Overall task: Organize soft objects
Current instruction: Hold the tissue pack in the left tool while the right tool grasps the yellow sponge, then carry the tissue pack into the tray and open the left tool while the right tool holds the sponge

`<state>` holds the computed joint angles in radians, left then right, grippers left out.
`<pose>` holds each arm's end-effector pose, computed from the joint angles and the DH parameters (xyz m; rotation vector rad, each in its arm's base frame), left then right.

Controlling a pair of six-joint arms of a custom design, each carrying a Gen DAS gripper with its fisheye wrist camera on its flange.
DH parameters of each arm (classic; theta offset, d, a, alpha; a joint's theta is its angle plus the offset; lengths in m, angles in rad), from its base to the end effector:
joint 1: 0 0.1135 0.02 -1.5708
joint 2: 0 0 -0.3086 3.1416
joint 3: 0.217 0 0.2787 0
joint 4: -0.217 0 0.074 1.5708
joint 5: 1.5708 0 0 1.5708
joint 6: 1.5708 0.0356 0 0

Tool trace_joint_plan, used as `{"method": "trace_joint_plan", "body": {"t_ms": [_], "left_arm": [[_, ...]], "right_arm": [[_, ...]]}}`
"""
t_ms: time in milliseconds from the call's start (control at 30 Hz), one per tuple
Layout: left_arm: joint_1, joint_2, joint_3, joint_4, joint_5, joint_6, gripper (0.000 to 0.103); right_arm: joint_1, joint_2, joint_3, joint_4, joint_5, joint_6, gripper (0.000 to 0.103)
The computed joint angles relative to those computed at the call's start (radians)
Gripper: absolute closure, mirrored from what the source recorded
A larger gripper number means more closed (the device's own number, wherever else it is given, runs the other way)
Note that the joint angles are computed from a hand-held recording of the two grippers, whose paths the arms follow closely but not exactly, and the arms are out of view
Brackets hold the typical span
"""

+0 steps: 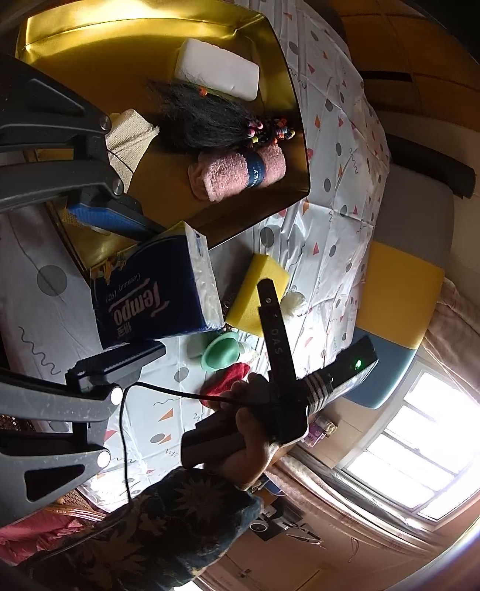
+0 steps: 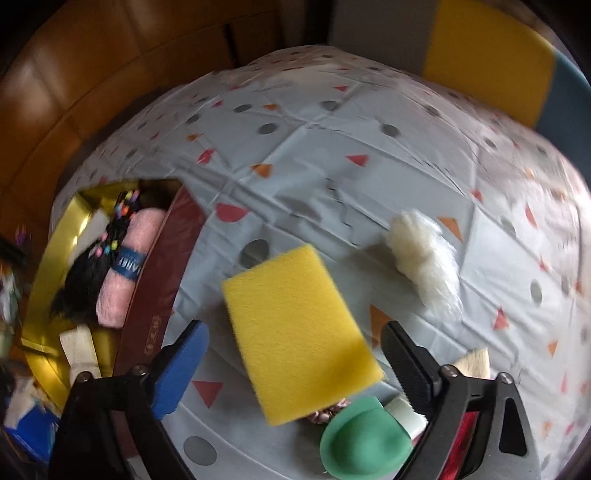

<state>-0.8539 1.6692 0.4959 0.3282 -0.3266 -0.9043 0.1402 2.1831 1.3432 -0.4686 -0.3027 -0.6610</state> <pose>0.1942 -0.2055 0.1123 -0.2106 2.3959 -0.4496 0.4458 0.0736 0.0992 -1.1417 2.5516 0.3170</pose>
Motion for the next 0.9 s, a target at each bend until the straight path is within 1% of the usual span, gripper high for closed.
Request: {"method": "trace_joint_plan", "body": {"t_ms": [100,133,167,200,233,333,467,533,667,767,900], "left_arm": [[0.002,0.001,0.0,-0.002,0.004,-0.005,0.047],[-0.001,-0.001,0.001,-0.007,0.001,-0.009,0.047],[-0.003,-0.004,-0.001,-0.009,-0.001,-0.013,0.047],[-0.005,-0.008,-0.003,-0.013,-0.004,-0.017,0.047],[-0.006,-0.013,-0.005,-0.016,-0.008,-0.02,0.047],[-0.011,-0.028,-0.015,-0.025,-0.02,-0.032,0.047],[-0.018,-0.056,-0.041,-0.035,-0.047,-0.055,0.047],[-0.018,-0.078,-0.057,-0.056,-0.064,-0.077,0.047],[-0.019,-0.121,-0.089,-0.112,-0.112,-0.132,0.047],[-0.032,-0.146,-0.101,-0.17,-0.156,-0.169,0.047],[-0.056,-0.162,-0.104,-0.26,-0.215,-0.223,0.047]], "right_arm": [[0.042,0.014,0.007,0.002,0.067,-0.036,0.004],[0.051,0.021,0.009,0.005,0.085,-0.041,0.006],[0.062,0.022,-0.002,0.029,0.114,-0.043,0.012],[0.075,0.02,-0.02,0.065,0.155,-0.044,0.041],[0.08,0.021,-0.026,0.07,0.17,-0.045,0.04],[0.078,-0.036,-0.1,0.14,0.167,-0.06,0.044],[0.043,-0.155,-0.204,0.219,0.123,-0.031,0.044],[0.013,-0.223,-0.257,0.218,0.072,-0.023,0.043],[-0.057,-0.31,-0.363,0.166,-0.035,-0.064,0.042],[-0.089,-0.325,-0.458,0.189,-0.047,-0.092,0.042],[-0.121,-0.29,-0.569,0.3,-0.006,-0.106,0.042]]}}
